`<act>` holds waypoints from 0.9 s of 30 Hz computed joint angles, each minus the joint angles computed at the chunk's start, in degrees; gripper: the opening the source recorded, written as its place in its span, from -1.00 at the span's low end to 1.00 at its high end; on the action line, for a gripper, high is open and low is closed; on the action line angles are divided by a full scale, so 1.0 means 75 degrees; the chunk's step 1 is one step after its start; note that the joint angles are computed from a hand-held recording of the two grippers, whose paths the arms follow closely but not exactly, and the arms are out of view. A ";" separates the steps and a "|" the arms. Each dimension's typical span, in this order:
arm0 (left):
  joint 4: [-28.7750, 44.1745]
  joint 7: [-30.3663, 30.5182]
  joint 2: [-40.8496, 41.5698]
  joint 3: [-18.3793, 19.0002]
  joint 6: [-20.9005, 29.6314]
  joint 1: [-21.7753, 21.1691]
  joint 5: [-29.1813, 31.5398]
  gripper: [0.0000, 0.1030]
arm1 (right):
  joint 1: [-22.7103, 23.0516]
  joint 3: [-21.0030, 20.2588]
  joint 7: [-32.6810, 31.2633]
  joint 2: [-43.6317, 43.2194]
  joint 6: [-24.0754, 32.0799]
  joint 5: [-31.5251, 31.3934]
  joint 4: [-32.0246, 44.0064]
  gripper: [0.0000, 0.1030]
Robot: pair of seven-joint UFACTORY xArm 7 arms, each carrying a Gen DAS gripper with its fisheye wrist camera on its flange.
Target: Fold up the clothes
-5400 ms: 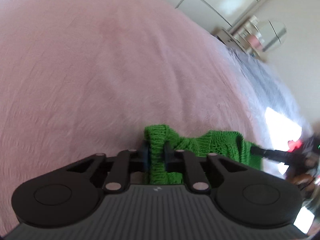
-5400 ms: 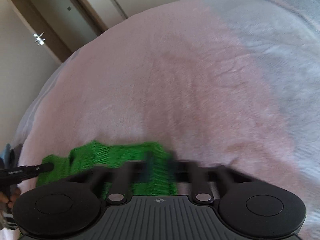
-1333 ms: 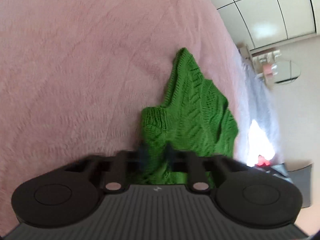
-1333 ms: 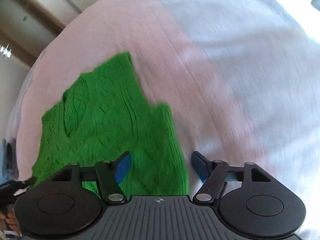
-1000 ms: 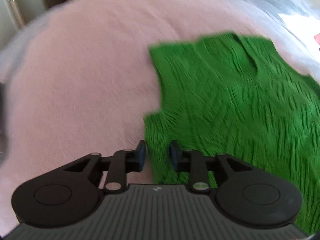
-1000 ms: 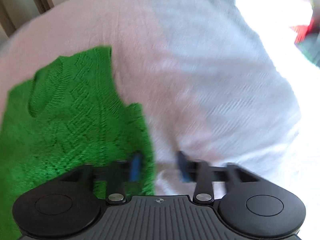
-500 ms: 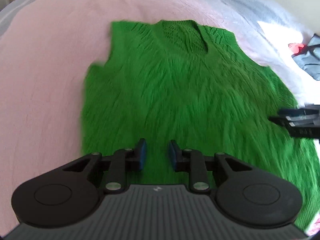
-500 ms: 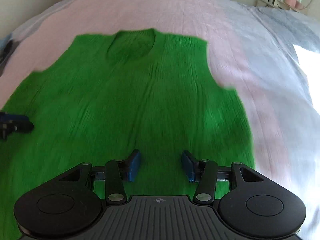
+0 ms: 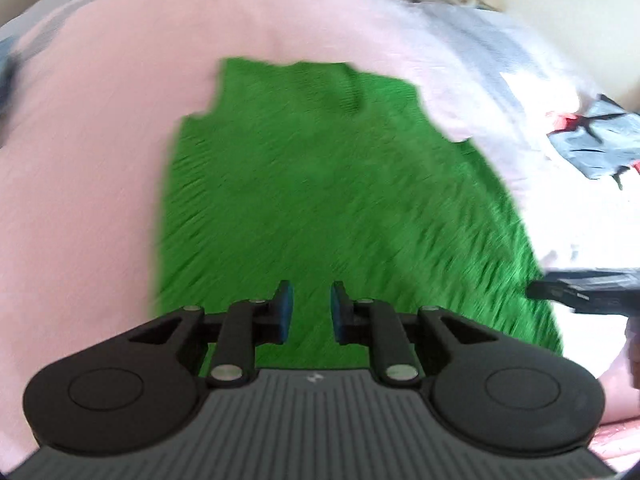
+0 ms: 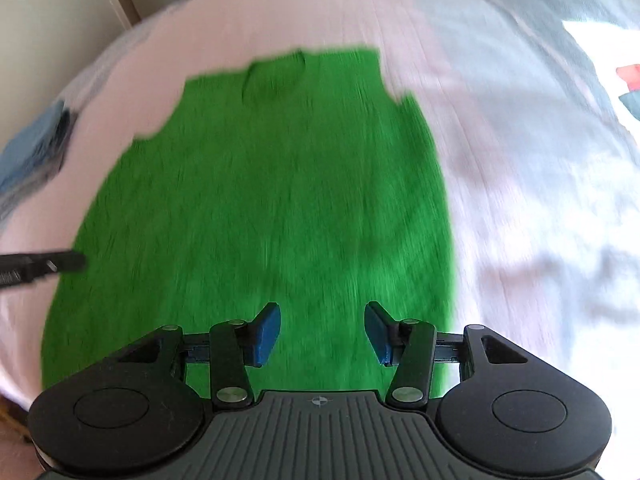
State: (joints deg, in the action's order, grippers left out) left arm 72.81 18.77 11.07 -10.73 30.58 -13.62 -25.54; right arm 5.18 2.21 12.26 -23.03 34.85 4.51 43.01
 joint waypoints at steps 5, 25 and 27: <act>0.0698 0.0328 0.0996 -0.0340 0.0300 -0.0330 0.0377 -0.62 | -0.0035 0.0217 -0.0207 0.1167 -0.0504 -0.0708 0.0289 -0.02; -0.2839 -0.2365 -0.2472 0.0171 0.0028 -0.0365 0.2697 -0.66 | 0.0039 0.0492 0.0436 -0.2445 0.1822 -0.0756 -0.1815 0.02; -0.3001 -0.2657 -0.2508 0.0242 0.0450 -0.0280 0.3054 -0.66 | 0.0033 0.0413 0.0389 -0.2452 0.2457 -0.0790 -0.1882 0.03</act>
